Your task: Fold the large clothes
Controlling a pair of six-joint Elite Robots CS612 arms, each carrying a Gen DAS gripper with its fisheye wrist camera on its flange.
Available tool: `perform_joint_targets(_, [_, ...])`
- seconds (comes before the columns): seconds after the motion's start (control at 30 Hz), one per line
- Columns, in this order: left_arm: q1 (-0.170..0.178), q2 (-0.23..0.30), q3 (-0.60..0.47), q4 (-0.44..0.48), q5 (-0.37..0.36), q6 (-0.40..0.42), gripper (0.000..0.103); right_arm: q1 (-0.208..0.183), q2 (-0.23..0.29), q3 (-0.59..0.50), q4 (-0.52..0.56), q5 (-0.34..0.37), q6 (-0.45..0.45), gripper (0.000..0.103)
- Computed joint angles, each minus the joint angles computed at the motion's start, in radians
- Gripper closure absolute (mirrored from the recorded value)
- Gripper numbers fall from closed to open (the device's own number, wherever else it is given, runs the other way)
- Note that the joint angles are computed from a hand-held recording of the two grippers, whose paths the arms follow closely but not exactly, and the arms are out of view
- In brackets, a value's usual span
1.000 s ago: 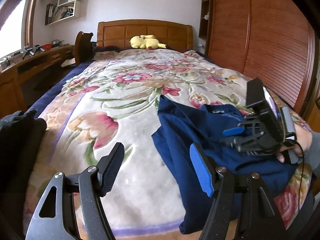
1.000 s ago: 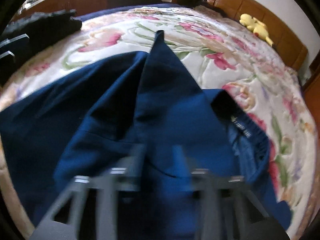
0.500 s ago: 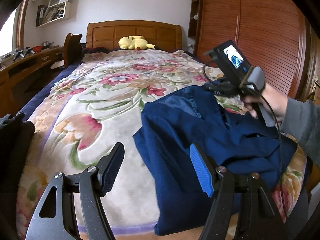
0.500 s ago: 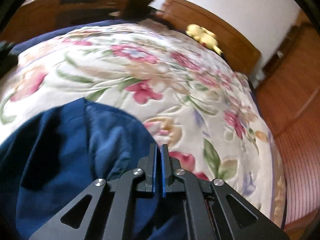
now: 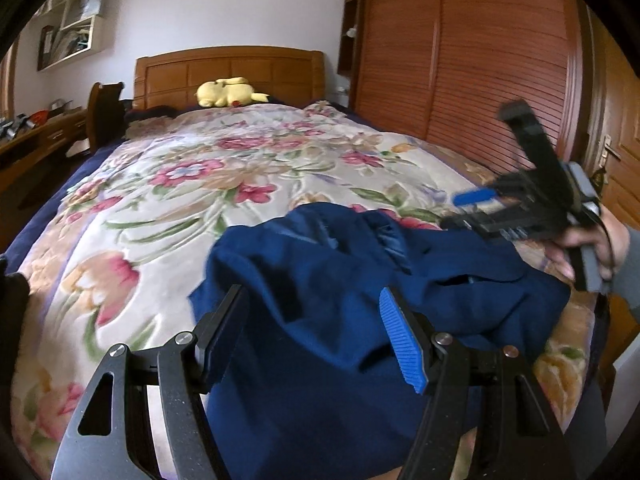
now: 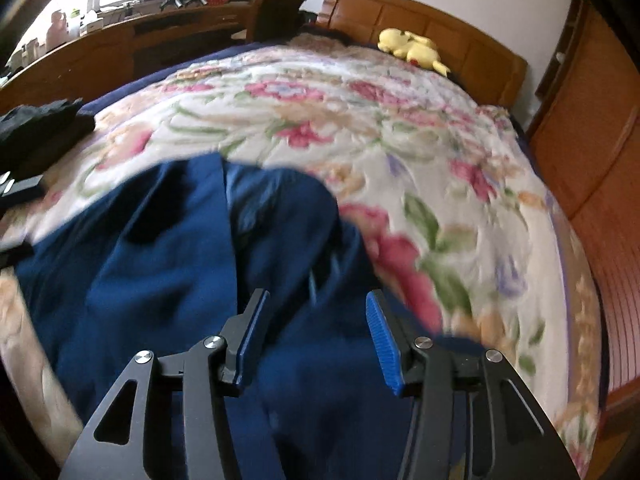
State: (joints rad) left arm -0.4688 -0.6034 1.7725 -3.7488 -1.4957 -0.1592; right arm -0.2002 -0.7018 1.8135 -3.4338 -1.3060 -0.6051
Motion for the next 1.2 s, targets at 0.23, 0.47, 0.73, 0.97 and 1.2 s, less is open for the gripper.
perform_joint_targets(0.23, [-0.024, 0.013, -0.043, 0.042, -0.034, 0.027, 0.034, -0.068, -0.025, 0.106, -0.005, 0.001, -0.025, 0.052])
perform_joint_targets(0.47, [-0.035, 0.023, -0.066, 0.091, -0.047, 0.041, 0.034, -0.103, -0.040, 0.137, 0.031, -0.035, -0.034, 0.052])
perform_joint_targets(0.73, [-0.045, 0.027, -0.065, 0.090, -0.039, 0.040, 0.034, -0.094, -0.018, 0.136, -0.027, -0.105, -0.041, 0.052])
perform_joint_targets(0.97, [-0.048, 0.032, -0.071, 0.114, -0.027, 0.061, 0.034, -0.076, 0.012, 0.100, -0.058, -0.159, -0.058, 0.052])
perform_joint_targets(1.2, [-0.031, 0.031, -0.069, 0.108, -0.030, 0.044, 0.034, -0.050, 0.040, 0.029, -0.038, -0.195, -0.115, 0.088])
